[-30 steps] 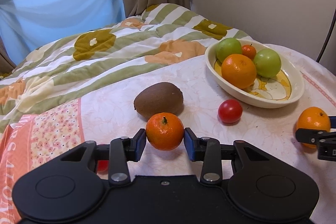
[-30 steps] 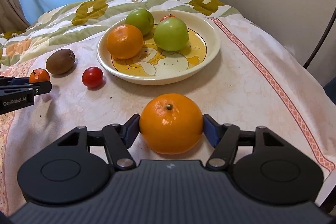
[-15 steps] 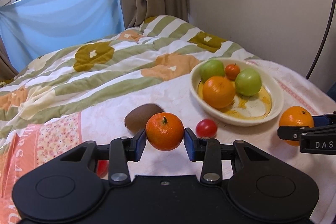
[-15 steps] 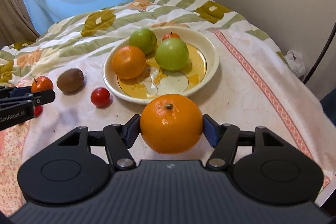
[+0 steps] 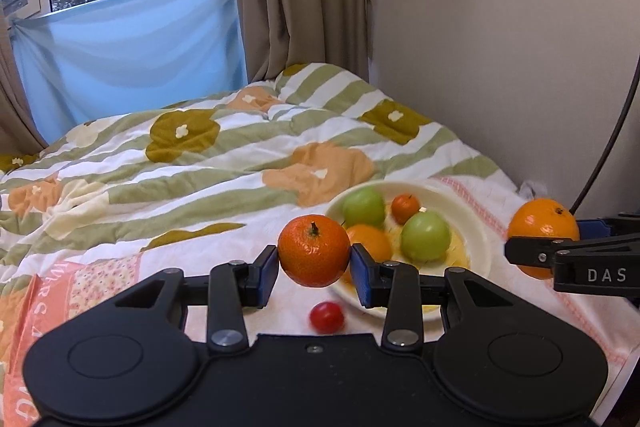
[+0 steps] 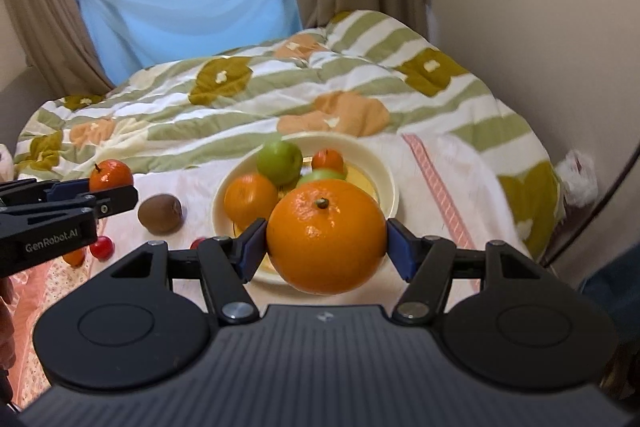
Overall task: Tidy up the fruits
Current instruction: 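Grasp the tangerine with the left tool while the right tool grasps the large orange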
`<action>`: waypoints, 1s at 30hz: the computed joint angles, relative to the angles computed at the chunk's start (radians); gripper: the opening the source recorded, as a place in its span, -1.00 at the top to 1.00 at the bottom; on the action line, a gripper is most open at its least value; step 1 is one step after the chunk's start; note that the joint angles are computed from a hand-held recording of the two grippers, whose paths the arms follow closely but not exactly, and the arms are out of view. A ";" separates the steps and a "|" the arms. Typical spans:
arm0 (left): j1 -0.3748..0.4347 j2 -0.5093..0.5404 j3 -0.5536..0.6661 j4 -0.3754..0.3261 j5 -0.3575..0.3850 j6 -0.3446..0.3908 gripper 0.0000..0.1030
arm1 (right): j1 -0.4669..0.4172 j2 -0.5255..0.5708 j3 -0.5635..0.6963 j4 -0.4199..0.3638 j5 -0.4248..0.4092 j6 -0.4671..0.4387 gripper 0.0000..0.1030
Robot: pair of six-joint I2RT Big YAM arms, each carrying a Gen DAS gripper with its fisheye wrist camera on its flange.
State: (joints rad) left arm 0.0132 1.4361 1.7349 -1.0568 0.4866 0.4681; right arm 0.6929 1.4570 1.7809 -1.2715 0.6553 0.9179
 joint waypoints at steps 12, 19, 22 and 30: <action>-0.168 -0.007 -0.024 0.041 -0.184 -0.126 0.17 | -0.181 -0.090 -0.078 0.172 -0.204 -0.347 -0.51; -0.244 0.005 -0.083 0.082 -0.278 -0.163 0.17 | -0.260 -0.099 -0.131 0.236 -0.321 -0.454 -0.51; -0.262 0.015 -0.100 0.086 -0.305 -0.174 0.17 | -0.283 -0.097 -0.148 0.255 -0.361 -0.490 -0.51; -0.283 0.036 -0.131 0.096 -0.355 -0.177 0.16 | -0.321 -0.077 -0.166 0.291 -0.438 -0.555 -0.51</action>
State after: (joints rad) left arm -0.2702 1.4722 1.6044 -0.9603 0.1316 0.2914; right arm 0.3724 1.3800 1.6146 -0.9808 0.2174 0.3629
